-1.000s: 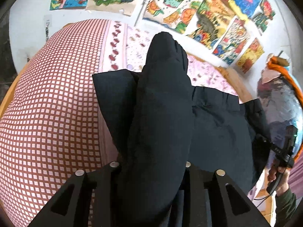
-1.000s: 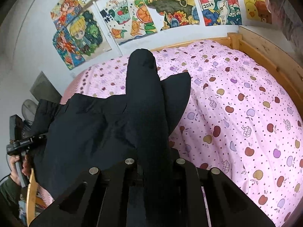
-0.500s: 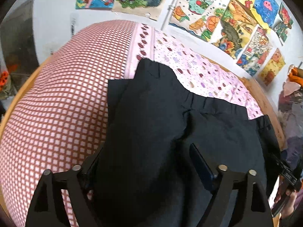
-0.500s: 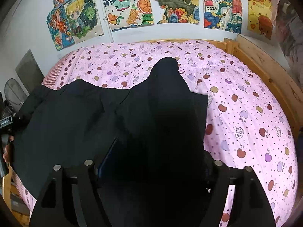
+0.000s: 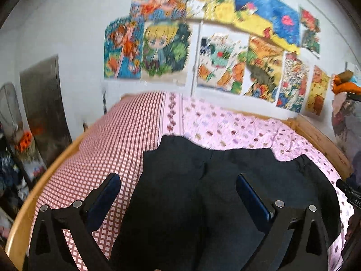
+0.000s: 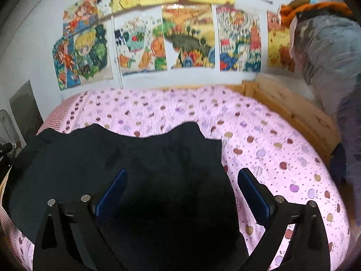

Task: Fold large clothes

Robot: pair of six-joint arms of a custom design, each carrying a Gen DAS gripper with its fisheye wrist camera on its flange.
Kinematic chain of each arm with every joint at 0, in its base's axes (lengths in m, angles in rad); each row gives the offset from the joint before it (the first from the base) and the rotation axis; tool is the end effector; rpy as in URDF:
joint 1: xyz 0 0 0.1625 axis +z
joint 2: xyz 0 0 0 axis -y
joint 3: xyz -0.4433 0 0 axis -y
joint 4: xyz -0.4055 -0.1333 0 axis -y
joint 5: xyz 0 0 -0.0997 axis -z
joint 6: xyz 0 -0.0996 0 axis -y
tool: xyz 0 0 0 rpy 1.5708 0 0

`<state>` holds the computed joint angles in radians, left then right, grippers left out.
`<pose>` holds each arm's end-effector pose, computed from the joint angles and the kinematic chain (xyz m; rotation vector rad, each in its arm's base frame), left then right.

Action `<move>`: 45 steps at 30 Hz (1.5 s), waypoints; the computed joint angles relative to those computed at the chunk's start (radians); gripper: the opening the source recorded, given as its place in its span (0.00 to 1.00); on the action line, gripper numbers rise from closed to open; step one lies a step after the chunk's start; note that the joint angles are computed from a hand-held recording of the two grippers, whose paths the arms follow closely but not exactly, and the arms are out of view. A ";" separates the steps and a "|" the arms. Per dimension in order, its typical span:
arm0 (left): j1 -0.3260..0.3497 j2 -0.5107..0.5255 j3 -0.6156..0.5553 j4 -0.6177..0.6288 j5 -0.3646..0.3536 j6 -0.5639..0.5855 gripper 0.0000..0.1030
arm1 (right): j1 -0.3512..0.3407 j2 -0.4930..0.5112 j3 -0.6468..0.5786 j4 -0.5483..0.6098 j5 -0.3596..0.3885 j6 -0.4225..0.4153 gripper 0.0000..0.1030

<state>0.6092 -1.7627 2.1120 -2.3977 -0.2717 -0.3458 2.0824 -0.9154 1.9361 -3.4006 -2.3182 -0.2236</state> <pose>-0.1946 -0.4153 0.4810 0.2540 2.0204 -1.3118 0.3528 -0.4944 0.1900 0.4652 -2.2804 1.1017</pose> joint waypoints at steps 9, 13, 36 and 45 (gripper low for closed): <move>-0.123 -0.085 0.041 0.279 0.049 -0.261 1.00 | 0.062 -0.022 0.056 -0.146 0.003 -0.071 0.94; -0.166 -0.112 0.053 0.344 0.041 -0.351 1.00 | 0.098 -0.035 0.075 -0.193 0.008 -0.083 0.95; -0.433 -0.208 -0.050 1.364 0.079 -1.117 1.00 | 0.238 -0.070 0.165 -0.321 0.070 -0.061 0.98; -0.487 -0.216 -0.070 1.625 0.064 -1.384 1.00 | 0.273 -0.085 0.208 -0.314 0.087 -0.067 0.98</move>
